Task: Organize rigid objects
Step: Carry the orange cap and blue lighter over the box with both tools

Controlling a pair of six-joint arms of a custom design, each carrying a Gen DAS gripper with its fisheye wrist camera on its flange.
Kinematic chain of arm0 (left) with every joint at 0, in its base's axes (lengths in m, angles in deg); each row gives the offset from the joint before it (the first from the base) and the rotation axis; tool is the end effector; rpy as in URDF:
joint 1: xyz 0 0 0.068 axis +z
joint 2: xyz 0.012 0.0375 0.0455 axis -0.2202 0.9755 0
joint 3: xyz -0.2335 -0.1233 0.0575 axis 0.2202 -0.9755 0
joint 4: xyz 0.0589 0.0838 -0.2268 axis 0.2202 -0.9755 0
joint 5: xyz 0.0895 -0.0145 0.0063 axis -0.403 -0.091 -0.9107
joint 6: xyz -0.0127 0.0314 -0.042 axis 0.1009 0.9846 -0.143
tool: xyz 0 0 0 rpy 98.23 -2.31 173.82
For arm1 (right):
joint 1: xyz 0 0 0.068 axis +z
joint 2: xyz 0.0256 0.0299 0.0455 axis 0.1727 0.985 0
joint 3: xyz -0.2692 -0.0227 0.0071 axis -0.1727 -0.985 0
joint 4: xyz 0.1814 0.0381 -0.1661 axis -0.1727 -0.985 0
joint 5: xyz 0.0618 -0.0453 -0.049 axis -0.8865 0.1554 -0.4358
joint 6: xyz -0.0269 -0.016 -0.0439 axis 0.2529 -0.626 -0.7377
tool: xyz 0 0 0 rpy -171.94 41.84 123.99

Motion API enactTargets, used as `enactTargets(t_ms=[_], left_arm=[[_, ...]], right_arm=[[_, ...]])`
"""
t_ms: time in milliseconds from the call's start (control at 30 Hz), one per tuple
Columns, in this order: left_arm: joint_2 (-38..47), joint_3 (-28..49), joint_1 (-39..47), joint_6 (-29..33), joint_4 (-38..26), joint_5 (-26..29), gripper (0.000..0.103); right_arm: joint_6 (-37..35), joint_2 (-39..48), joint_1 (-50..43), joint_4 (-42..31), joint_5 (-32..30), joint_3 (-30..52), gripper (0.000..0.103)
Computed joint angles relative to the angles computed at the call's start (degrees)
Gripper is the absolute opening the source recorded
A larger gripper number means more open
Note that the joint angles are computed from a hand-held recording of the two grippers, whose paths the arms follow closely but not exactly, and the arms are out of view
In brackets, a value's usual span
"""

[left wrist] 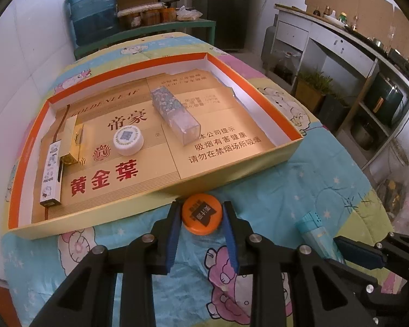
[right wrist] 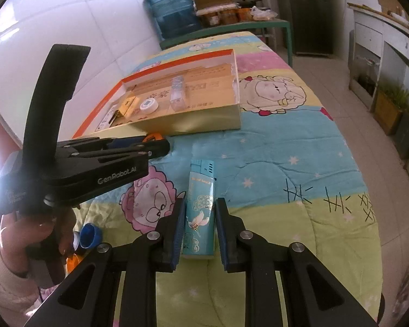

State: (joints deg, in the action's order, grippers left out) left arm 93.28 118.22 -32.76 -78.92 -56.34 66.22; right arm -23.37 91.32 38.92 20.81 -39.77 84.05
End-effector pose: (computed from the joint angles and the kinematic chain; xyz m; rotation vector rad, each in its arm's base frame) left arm 0.2995 -0.1069 0.1004 0.2067 2.5384 -0.1249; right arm 0.2193 0.1248 0.1033 -0.2875 2.4887 0.4507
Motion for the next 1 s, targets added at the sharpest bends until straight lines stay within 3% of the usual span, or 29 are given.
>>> enactTargets(t_ms=[467, 733, 1000], left_arm=[[-12.08, -6.88, 2.46, -1.09, 0.11, 1.91, 0.030], [-19.92, -8.62, 7.60, -0.11, -2.91, 3.67, 0.030], [-21.81, -6.05, 13.96, 2.34, -5.40, 6.45, 0.030]], right_arm=[[-1.51, -2.45, 2.88, -4.95, 2.46, 4.69, 0.022], [-4.07, -1.51, 5.43, -9.56, 5.22, 11.99, 0.022], [-7.43, 2.55, 6.01, -13.75, 6.15, 21.26, 0.022]])
